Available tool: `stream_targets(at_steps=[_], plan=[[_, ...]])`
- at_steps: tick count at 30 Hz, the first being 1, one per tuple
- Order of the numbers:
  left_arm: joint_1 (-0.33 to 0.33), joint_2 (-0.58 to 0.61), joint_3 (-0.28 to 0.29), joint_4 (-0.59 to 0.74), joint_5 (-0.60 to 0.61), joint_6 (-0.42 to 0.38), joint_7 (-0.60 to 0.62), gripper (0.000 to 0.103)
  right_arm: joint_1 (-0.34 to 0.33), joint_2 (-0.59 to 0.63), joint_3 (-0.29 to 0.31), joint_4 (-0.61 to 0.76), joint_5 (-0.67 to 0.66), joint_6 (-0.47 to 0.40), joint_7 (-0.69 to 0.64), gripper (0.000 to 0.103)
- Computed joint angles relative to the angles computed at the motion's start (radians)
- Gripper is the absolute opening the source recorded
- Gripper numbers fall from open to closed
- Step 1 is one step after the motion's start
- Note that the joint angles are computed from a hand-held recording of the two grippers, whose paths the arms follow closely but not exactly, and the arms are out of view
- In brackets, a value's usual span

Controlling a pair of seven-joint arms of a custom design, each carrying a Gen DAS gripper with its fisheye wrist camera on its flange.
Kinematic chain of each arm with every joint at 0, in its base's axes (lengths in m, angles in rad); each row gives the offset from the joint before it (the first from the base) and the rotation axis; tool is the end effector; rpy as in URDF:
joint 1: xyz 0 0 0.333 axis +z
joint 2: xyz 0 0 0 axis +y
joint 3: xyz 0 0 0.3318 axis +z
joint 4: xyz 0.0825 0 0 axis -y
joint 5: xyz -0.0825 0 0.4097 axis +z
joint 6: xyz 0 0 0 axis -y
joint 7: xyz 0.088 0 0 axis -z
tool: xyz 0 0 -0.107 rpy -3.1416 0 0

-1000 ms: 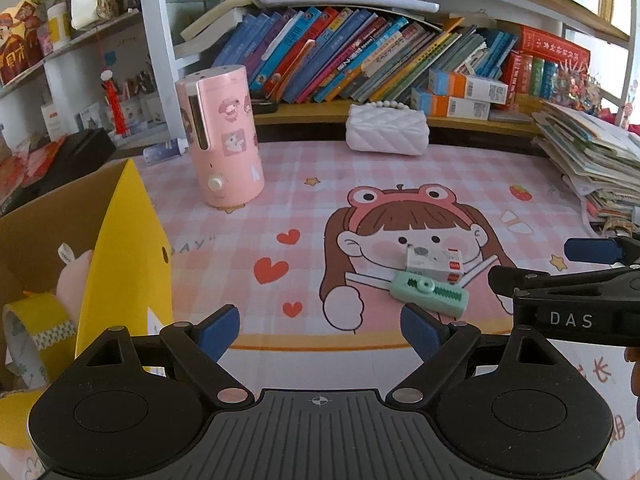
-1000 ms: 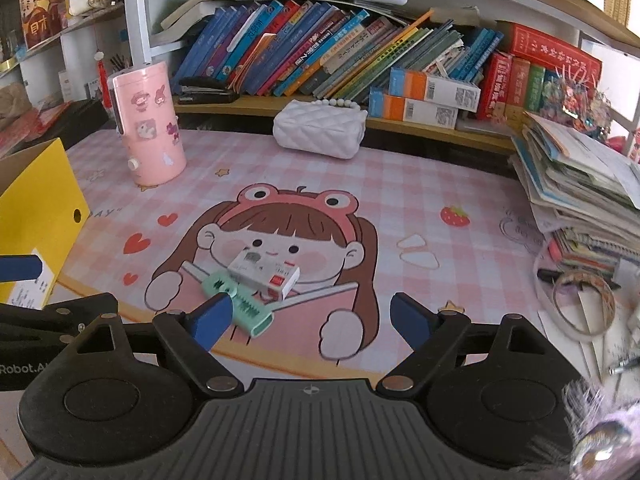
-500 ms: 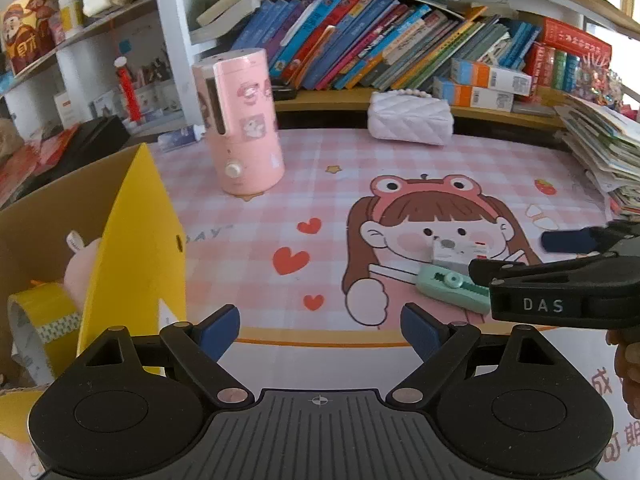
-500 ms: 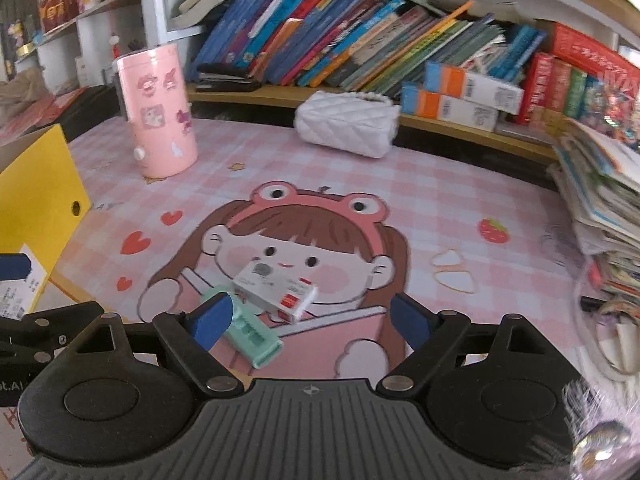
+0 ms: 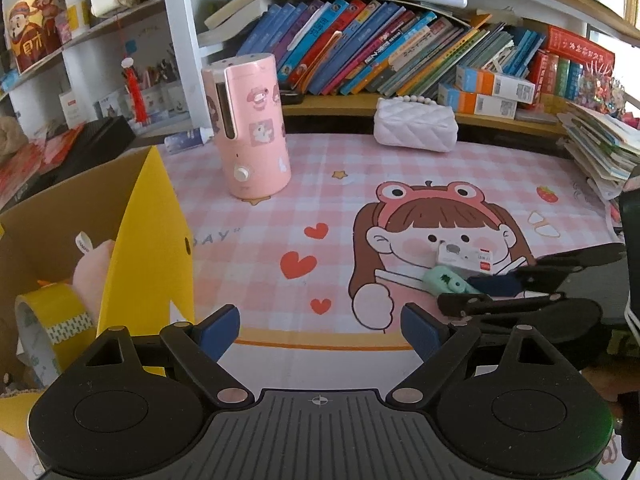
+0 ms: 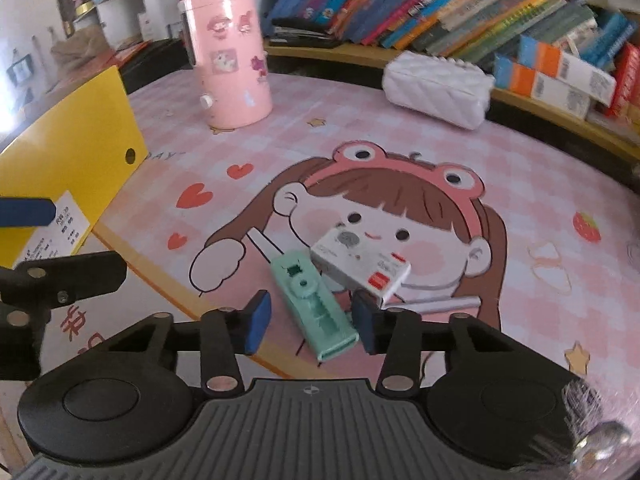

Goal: Organize objects
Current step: 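Grasp the white-red medicine box with the left gripper while the right grasps the green toy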

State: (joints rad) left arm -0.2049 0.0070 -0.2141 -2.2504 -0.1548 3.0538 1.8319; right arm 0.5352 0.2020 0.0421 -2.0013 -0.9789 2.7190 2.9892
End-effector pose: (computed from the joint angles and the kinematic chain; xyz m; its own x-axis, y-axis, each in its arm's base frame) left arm 0.5452 -0.2294 0.4557 -0.4814 -0.8741 -0.0655 -0.5905 0.3786 -0.7128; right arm 0.5258 0.3771 0.4035 -0.0074 -0.9974 -0.0715 -0.7280 0.0544 -0.6835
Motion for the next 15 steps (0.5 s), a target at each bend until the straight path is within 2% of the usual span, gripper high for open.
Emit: stream_targets(at_steps=[2, 5, 8, 11, 15], plan=[[-0.003, 0.006, -0.006, 0.008, -0.043, 0.001, 0.036, 0.090, -0.004, -0.008, 0.004, -0.009, 0.014, 0.009, -0.023, 0.023], [-0.007, 0.024, -0.022, 0.028, -0.126, 0.000, 0.114, 0.090, 0.005, -0.059, 0.001, -0.055, -0.046, 0.002, 0.064, 0.023], [-0.008, 0.054, -0.052, 0.061, -0.200, -0.013, 0.196, 0.090, 0.000, -0.136, 0.030, -0.117, -0.100, -0.078, 0.175, 0.023], [-0.008, 0.090, -0.087, 0.100, -0.252, -0.036, 0.266, 0.090, -0.016, -0.202, 0.078, -0.166, -0.093, -0.203, 0.251, 0.023], [-0.020, 0.156, -0.116, 0.160, -0.237, -0.055, 0.268, 0.089, -0.046, -0.278, 0.127, -0.231, -0.065, -0.274, 0.321, 0.023]])
